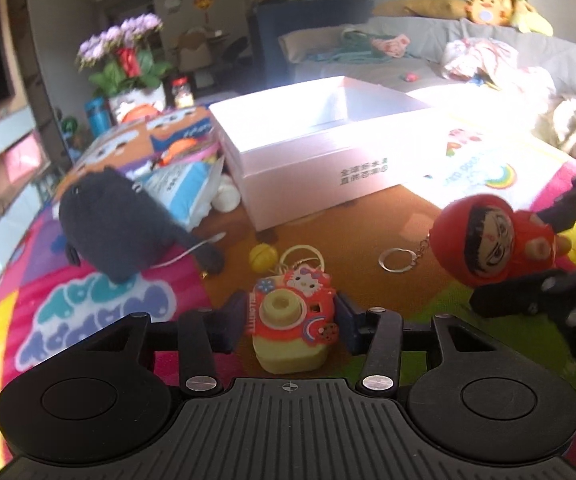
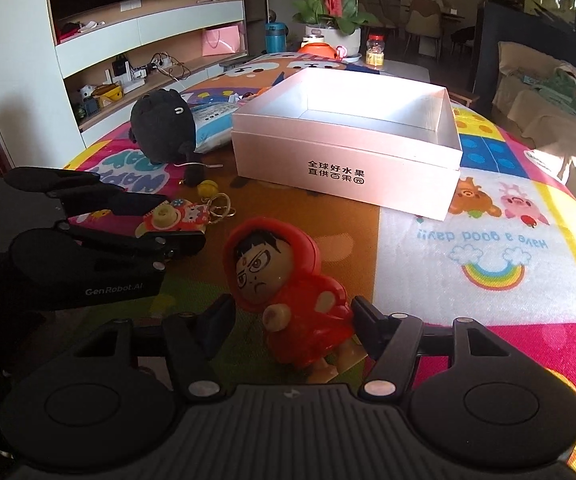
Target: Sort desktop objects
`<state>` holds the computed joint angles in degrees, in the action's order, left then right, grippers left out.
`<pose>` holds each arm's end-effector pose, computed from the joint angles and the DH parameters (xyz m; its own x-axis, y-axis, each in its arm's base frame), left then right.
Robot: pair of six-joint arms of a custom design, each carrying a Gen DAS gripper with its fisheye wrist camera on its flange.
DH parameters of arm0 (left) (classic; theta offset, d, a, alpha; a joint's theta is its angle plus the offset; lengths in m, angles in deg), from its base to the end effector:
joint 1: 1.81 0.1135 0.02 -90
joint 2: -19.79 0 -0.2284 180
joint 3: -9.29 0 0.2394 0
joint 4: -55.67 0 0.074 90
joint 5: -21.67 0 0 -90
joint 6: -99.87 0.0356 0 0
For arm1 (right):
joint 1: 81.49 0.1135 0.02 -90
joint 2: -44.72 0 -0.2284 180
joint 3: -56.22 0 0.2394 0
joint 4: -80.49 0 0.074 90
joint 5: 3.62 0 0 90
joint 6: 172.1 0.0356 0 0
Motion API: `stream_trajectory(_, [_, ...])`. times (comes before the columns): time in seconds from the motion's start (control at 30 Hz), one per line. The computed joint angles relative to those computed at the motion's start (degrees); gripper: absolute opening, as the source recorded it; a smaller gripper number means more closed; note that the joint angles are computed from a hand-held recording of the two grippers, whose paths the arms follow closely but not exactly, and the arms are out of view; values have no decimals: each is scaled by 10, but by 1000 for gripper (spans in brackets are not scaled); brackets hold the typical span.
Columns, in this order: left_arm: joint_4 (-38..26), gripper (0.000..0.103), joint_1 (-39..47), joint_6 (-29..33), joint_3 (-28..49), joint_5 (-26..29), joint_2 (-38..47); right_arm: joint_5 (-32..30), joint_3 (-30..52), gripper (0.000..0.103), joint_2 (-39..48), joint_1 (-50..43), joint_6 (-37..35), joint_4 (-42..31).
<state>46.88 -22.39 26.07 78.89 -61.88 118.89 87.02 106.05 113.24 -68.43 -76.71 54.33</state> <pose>0.3266 -0.1269 0.1534 -0.4366 0.4601 -0.7731 0.5765 0.8028 0.1521 0.2347 0.0540 0.1720 -0.7045 -0.0670 -0.7066 -0.1527 0.9865 0.0588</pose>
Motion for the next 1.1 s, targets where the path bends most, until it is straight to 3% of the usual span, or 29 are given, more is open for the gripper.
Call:
stream_trajectory(0.27, [25,51,9,7,-61,46,-151,-26,14,64,-167,-33,14,-87])
stream_trajectory(0.43, [70,51,2,18,-4,50,-139,-56,84,64,-173,-70,6,-90])
stream_trajectory(0.53, [88,51,-13,21,76,31,-55,-52,139,64,-93,-94,-1,-46])
stream_trajectory(0.6, [68,51,-23,14,156,24,21,-58,203,64,1,-115,-3,-28])
stream_trajectory(0.7, [42,51,-34,11,291,11,149,-49,338,63,166,-130,-12,-39])
stream_trajectory(0.83, [-65,57,-25,1,464,13,271,-43,577,62,396,-143,-19,-116])
stream_trajectory(0.9, [-73,70,-7,-18,449,30,256,-11,625,62,450,-140,-25,-117])
stream_trajectory(0.93, [-55,81,6,-21,408,46,230,8,624,62,459,-138,-27,-108])
stream_trajectory(0.97, [-30,85,19,-19,356,59,197,8,611,62,457,-139,-30,-96])
stream_trajectory(1.1, [40,94,59,8,186,79,98,20,471,63,377,-123,-41,-10])
